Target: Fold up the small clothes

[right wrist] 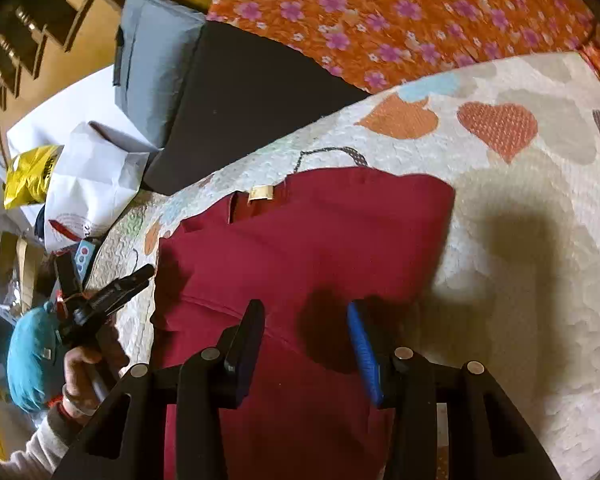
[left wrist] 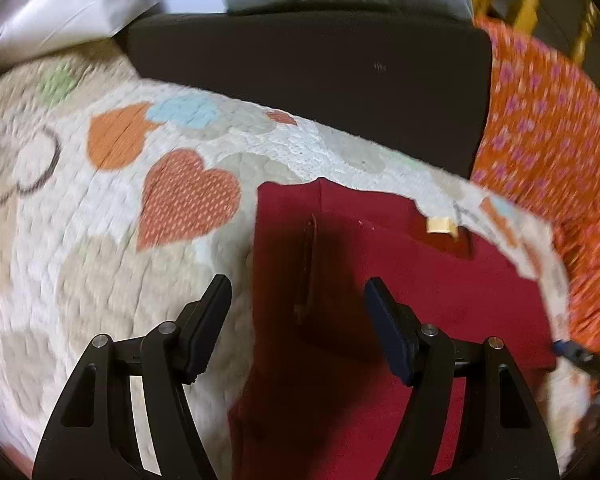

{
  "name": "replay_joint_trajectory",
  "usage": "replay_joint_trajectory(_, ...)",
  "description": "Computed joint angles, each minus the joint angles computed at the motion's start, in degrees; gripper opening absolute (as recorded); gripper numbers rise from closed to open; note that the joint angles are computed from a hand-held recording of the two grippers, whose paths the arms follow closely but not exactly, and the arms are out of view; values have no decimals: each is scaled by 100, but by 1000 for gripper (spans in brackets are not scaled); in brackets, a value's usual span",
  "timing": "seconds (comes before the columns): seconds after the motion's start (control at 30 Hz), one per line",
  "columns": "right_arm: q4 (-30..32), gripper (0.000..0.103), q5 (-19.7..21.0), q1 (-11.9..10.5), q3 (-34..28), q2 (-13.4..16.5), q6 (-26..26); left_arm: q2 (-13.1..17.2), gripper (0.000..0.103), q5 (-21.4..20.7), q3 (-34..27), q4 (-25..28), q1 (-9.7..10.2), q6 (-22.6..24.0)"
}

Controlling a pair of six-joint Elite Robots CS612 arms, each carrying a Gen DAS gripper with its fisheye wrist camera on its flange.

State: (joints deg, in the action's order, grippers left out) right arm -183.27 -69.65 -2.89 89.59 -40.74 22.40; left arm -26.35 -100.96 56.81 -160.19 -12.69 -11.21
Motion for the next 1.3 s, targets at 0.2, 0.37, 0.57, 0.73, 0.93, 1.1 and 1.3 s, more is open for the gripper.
replay_joint_trajectory(0.2,-73,42,227,40,-60,24,-176,90,68,-96,-118,-368,-44,221)
replay_joint_trajectory(0.37,-91,42,245,76,-95,40,-234,209,67,44,-374,310,-85,385)
replay_joint_trajectory(0.57,-297,42,114,48,-30,26,-41,222,21,87,-362,344,-118,398)
replay_joint_trajectory(0.73,-372,42,-438,74,43,-33,47,31,13,-522,-128,32,-4,143)
replay_joint_trajectory(0.93,75,42,-714,215,-166,35,-565,-299,10,-553,380,31,73,63)
replay_joint_trajectory(1.1,879,42,-1463,346,-417,185,-962,-250,10,-260,351,140,103,-192)
replay_joint_trajectory(1.3,252,42,-1078,406,-317,113,-1122,-237,10,-327,305,268,167,-499)
